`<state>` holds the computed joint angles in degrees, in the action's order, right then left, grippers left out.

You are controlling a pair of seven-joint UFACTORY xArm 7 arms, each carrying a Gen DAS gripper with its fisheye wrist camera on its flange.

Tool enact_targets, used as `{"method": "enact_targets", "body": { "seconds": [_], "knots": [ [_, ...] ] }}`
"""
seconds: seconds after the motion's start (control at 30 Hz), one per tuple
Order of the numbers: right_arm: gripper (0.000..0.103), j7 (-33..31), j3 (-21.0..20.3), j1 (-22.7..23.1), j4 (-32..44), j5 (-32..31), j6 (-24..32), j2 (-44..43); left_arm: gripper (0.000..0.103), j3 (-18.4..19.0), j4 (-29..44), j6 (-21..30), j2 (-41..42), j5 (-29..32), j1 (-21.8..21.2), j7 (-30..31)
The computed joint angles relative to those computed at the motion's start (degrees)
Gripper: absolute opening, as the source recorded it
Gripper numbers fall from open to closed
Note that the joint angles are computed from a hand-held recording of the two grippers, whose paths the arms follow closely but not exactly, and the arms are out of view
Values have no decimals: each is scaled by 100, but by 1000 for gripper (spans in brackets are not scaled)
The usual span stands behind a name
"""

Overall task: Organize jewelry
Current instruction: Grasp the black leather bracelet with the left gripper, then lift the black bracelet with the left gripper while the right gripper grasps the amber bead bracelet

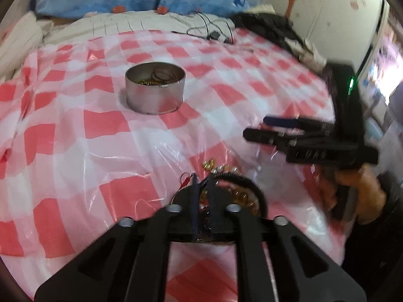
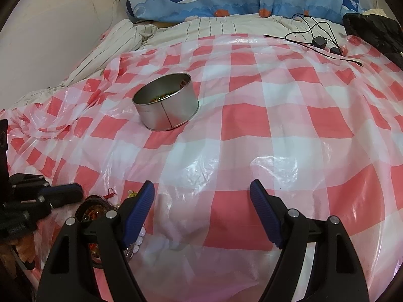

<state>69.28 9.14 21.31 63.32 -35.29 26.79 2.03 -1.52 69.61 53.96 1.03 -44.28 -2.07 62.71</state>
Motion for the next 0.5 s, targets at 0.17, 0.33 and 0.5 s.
{"method": "enact_targets", "body": {
  "seconds": [0.17, 0.33, 0.5],
  "knots": [
    [75, -16, -4, -1, -6, 17, -20, 2, 17, -46, -126, -195, -41, 328, -76, 4],
    [75, -3, -7, 0, -6, 13, -17, 0, 6, 23, 12, 45, 1, 199, -24, -34],
    [75, -14, -5, 1, -6, 14, -42, 1, 6, 180, 404, 797, 168, -954, 307, 78]
  ]
}}
